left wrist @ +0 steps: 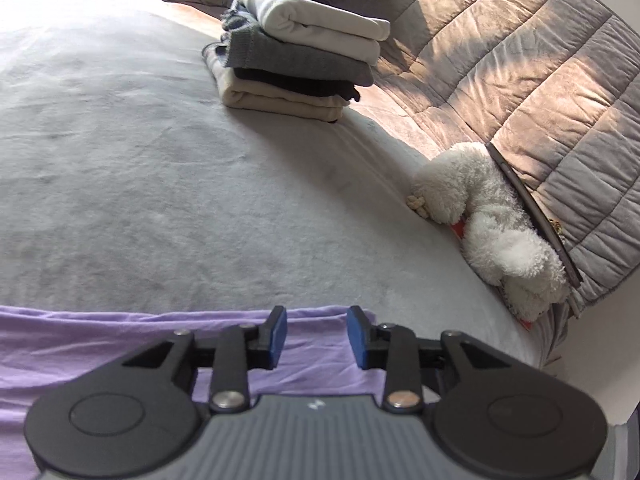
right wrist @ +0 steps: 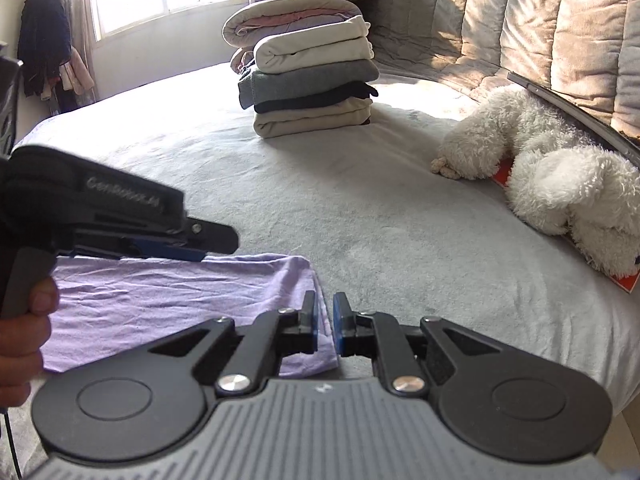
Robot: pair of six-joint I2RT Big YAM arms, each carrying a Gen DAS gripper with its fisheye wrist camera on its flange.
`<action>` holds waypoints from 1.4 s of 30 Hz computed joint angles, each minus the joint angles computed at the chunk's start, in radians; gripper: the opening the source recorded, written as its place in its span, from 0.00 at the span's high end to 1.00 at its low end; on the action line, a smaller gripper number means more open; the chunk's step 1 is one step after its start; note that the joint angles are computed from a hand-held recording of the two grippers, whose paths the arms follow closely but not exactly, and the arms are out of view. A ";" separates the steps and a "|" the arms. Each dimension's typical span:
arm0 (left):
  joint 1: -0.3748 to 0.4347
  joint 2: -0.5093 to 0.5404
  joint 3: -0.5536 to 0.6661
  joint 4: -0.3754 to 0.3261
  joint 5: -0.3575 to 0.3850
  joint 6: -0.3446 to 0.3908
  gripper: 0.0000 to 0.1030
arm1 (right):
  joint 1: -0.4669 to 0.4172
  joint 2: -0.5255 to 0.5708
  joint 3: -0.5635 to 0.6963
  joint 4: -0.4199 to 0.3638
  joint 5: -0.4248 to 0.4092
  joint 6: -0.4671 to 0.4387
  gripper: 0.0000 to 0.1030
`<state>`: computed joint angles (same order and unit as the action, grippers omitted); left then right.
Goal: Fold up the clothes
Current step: 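Open both tools and release the strip end onto the bed, then grasp the ribbed waistband corner of the strip with the left tool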
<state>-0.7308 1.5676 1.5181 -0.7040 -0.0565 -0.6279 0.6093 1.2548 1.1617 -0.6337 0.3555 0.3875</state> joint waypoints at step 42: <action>0.604 -0.835 -0.713 -0.181 -0.473 0.040 0.33 | 0.108 0.180 0.140 -0.048 0.249 0.113 0.45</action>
<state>-0.1267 0.7328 0.8046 -0.8853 -0.5299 -0.5874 0.7170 1.4347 1.3017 -0.6819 0.6050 0.5002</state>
